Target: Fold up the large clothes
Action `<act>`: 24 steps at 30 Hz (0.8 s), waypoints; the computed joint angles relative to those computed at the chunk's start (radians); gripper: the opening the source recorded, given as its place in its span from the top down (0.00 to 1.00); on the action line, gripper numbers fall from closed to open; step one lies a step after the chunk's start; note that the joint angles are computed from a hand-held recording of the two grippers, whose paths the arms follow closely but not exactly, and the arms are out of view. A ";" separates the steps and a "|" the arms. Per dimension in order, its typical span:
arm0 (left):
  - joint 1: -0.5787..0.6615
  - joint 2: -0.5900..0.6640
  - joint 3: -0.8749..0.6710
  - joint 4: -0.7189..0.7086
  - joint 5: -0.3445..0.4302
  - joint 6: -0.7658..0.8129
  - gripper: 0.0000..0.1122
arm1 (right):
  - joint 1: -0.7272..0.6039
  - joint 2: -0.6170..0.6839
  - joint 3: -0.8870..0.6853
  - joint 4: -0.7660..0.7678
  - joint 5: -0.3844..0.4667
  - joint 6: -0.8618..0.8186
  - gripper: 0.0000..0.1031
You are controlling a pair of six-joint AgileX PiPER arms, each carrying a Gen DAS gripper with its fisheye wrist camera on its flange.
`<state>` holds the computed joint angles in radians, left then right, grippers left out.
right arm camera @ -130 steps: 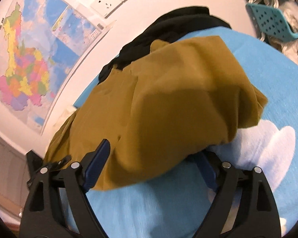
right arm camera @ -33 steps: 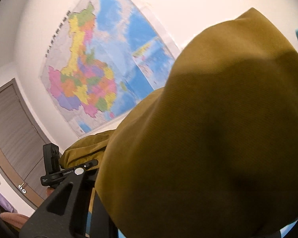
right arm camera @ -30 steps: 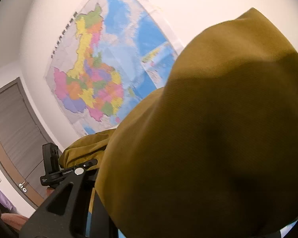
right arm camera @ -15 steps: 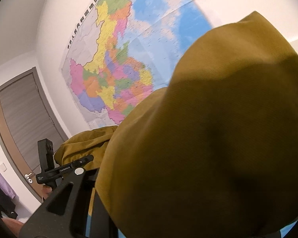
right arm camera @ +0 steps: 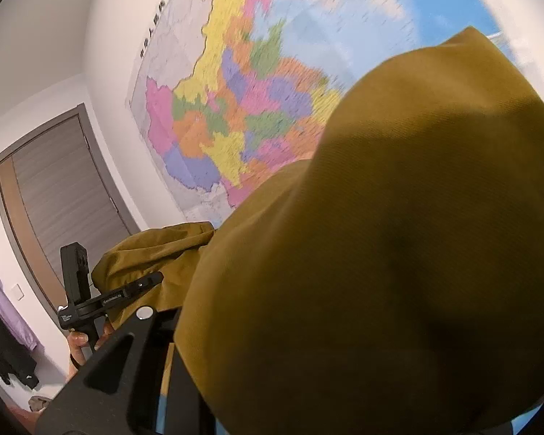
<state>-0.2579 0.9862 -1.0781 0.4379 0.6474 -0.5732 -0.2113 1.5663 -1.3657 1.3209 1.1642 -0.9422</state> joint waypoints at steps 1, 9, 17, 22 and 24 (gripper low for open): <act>0.053 0.008 -0.004 -0.054 -0.012 0.056 0.85 | -0.019 0.016 -0.012 -0.003 0.017 -0.014 0.77; 0.388 0.098 -0.036 -0.430 -0.085 0.450 0.85 | 0.067 0.094 -0.014 0.022 -0.033 -0.069 0.77; 0.495 0.207 -0.032 -0.319 -0.211 0.372 0.85 | 0.112 0.177 -0.043 0.058 -0.077 -0.125 0.77; 0.618 0.348 -0.093 -0.483 -0.259 0.534 0.84 | 0.170 0.188 0.015 0.064 -0.142 -0.179 0.77; 0.657 0.409 -0.100 -0.557 -0.296 0.597 0.84 | 0.190 0.184 0.060 0.059 -0.172 -0.244 0.77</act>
